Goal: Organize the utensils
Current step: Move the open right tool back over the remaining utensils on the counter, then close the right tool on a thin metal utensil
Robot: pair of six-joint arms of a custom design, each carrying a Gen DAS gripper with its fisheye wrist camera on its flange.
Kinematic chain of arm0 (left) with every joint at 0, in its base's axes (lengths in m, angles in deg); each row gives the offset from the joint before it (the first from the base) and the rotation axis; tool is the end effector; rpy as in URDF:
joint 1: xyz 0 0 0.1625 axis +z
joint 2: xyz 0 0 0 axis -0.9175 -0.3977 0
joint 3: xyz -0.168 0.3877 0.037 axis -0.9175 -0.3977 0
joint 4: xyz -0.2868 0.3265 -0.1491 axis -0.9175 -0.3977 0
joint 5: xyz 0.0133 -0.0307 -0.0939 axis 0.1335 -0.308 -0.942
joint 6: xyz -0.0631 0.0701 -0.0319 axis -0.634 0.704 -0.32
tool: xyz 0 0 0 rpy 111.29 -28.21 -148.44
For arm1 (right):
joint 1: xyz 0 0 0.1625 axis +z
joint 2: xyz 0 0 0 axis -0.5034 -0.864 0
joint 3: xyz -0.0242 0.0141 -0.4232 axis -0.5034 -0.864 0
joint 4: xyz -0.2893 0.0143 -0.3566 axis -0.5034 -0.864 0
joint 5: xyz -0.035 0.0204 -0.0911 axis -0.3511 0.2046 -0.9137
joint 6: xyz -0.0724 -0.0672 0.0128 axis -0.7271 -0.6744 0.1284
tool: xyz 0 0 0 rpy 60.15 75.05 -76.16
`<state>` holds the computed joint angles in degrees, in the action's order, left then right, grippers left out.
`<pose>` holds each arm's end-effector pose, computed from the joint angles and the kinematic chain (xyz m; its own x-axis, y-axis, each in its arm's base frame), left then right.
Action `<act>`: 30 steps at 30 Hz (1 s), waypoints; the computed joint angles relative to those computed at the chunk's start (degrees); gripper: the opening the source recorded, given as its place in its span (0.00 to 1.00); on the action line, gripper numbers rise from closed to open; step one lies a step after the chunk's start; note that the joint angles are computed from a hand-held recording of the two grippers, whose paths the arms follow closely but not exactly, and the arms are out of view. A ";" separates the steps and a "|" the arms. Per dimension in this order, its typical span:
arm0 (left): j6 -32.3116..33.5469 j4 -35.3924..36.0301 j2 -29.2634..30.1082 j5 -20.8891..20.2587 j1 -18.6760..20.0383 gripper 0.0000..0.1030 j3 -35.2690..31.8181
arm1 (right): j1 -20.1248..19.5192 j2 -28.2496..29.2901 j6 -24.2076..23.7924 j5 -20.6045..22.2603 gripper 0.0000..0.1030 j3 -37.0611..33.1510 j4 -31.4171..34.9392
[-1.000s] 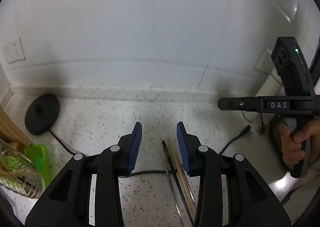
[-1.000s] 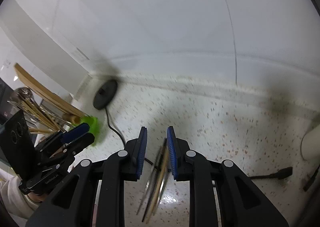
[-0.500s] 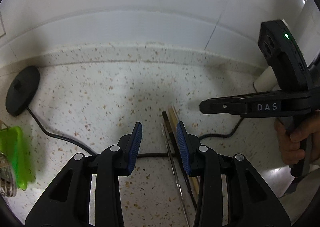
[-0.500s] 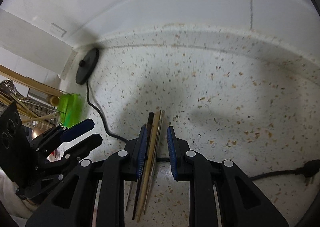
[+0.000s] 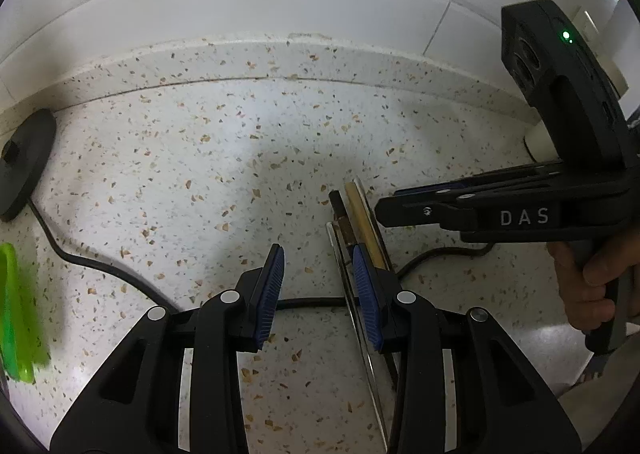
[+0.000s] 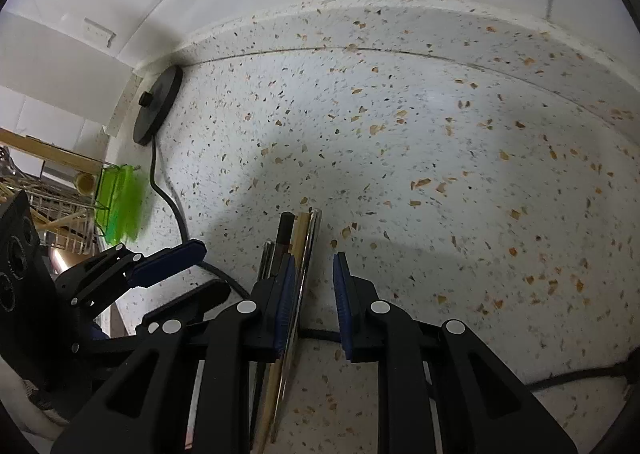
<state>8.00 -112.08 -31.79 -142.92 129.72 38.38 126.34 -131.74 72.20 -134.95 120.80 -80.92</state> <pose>-0.2245 -0.8123 0.1202 -0.4682 0.8489 -0.2454 0.8201 0.5208 0.2368 0.1677 -0.7322 0.1271 -0.8950 0.3717 0.2465 0.1920 0.8200 -0.5392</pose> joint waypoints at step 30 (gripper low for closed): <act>-4.10 6.61 4.67 2.23 -0.01 0.23 -5.34 | -0.18 2.98 1.56 -0.65 0.05 -4.77 4.86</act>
<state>3.89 -105.47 -27.12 -140.70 129.71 33.04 126.15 -128.76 73.76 -135.60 116.03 -76.06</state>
